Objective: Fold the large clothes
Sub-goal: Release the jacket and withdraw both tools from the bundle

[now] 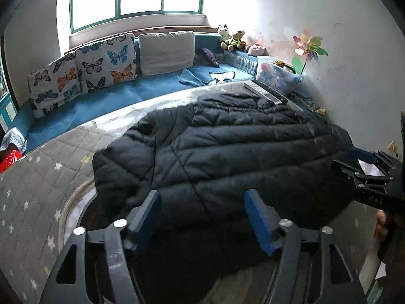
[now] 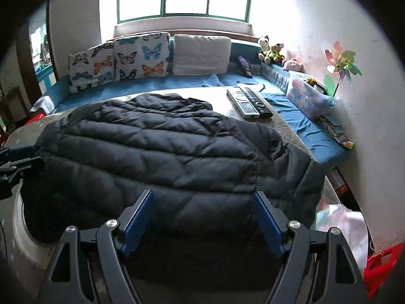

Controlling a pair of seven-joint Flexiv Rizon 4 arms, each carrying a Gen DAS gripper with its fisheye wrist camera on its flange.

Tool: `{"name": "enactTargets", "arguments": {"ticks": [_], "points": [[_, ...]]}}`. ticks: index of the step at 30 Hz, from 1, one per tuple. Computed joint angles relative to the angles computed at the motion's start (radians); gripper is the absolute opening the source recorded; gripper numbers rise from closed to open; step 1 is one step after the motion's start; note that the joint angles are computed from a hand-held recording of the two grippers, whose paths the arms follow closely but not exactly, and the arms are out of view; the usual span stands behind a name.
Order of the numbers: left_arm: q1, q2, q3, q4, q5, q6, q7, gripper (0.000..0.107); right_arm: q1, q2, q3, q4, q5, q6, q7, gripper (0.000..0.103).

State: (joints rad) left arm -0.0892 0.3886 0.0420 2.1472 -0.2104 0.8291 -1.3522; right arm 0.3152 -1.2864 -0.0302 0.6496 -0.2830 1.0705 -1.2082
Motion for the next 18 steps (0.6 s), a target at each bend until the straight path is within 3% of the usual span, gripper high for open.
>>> {"name": "enactTargets", "arguments": {"ticks": [3,5,7,14,18], "points": [[0.009,0.08,-0.009,0.038,0.052,-0.007,-0.034,0.085,0.026,0.075,-0.045,0.16,-0.014,0.094,0.046,0.087],[0.012,0.143,-0.013,0.062,0.078,-0.024,-0.06,0.098,0.04,0.111,-0.06,0.234,-0.029,0.133,0.071,0.087],[0.013,0.195,-0.012,0.081,0.095,-0.038,-0.078,0.101,0.056,0.142,-0.079,0.304,-0.048,0.178,0.098,0.087],[0.023,0.356,-0.015,0.115,0.148,-0.119,-0.106,0.103,0.113,0.24,-0.14,0.516,-0.1,0.306,0.213,0.087],[0.037,0.444,-0.016,0.125,0.177,-0.183,-0.122,0.103,0.173,0.279,-0.224,0.615,-0.136,0.365,0.296,0.087]]}}
